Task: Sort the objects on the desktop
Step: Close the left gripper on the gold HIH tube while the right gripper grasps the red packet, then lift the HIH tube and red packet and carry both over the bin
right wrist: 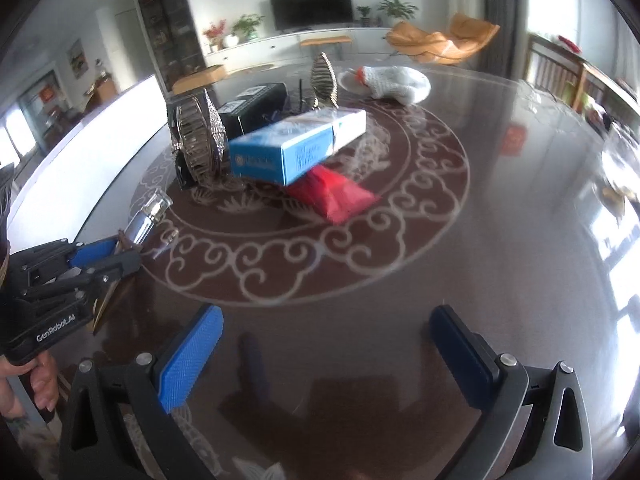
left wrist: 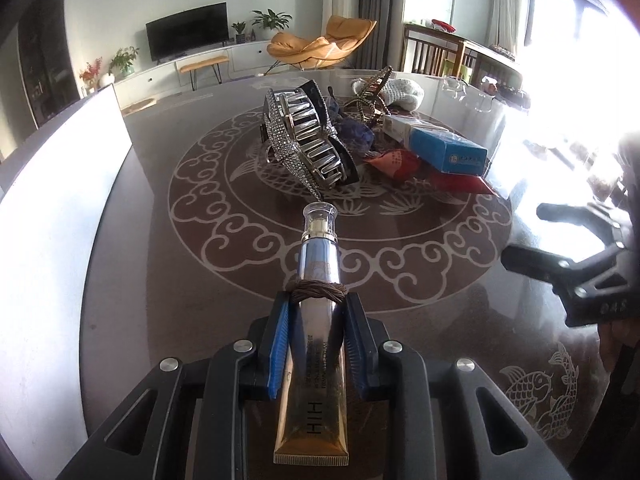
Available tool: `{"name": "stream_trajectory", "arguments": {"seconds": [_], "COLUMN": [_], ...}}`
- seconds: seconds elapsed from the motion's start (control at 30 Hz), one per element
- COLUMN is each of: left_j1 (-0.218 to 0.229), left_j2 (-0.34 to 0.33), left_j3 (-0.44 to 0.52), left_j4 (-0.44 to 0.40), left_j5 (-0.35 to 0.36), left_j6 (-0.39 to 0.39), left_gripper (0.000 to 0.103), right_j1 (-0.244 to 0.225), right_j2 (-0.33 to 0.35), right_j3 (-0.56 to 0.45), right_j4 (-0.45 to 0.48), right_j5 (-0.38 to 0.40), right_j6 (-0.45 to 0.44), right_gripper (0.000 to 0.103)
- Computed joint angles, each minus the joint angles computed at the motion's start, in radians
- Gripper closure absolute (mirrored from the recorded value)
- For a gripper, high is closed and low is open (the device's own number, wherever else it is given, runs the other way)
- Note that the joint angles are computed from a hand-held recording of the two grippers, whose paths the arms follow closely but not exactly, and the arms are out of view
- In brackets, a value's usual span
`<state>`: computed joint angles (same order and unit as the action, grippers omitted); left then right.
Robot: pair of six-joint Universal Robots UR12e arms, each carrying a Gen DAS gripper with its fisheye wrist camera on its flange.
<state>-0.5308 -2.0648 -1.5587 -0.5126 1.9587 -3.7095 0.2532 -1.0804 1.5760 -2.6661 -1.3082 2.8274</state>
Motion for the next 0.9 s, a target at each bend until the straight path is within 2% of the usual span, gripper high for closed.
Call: {"name": "stream_trajectory", "arguments": {"seconds": [0.1,0.17,0.27,0.33,0.37,0.4,0.43,0.5,0.6,0.7,0.83,0.9], "left_j1": [0.0,0.0,-0.001,-0.002,-0.001,-0.001,0.0,0.0,-0.004,-0.011,-0.017,-0.016], "left_j2": [0.006,0.013,0.022,0.025,0.027,0.028,0.028,0.028,0.027,0.034,0.045,0.048], "left_j3": [-0.011,-0.022,-0.034,-0.04,-0.044,-0.047,-0.049,-0.047,-0.045,-0.051,-0.067,-0.074], "left_j4": [0.004,0.006,0.005,0.009,0.015,0.019,0.022,0.019,0.006,-0.016,-0.031,-0.022], "left_j5": [0.004,0.007,0.014,0.012,0.008,0.006,0.004,0.006,0.021,0.049,0.075,0.07], "left_j6": [-0.025,-0.04,-0.046,-0.048,-0.049,-0.051,-0.052,-0.052,-0.061,-0.092,-0.138,-0.138], "left_gripper": [0.076,0.076,0.076,0.076,0.076,0.076,0.076,0.076,0.076,0.076,0.076,0.076], "right_j1": [0.019,0.025,0.022,0.018,0.02,0.023,0.025,0.02,0.012,0.008,0.016,0.019], "right_j2": [0.046,0.076,0.113,0.128,0.13,0.129,0.126,0.11,0.065,0.003,-0.05,-0.053], "right_j3": [-0.079,-0.13,-0.201,-0.229,-0.23,-0.23,-0.225,-0.206,-0.141,-0.036,0.074,0.095], "right_j4": [0.037,0.087,0.175,0.219,0.213,0.208,0.203,0.217,0.228,0.17,0.006,-0.064], "right_j5": [-0.052,-0.052,0.027,0.094,0.105,0.104,0.106,0.141,0.181,0.184,0.082,0.043], "right_j6": [-0.151,-0.216,-0.231,-0.216,-0.212,-0.205,-0.194,-0.159,-0.122,-0.091,-0.018,0.03], "right_gripper": [0.0,0.0,0.0,0.011,0.021,0.034,0.042,0.07,0.073,0.073,0.073,0.068]}}
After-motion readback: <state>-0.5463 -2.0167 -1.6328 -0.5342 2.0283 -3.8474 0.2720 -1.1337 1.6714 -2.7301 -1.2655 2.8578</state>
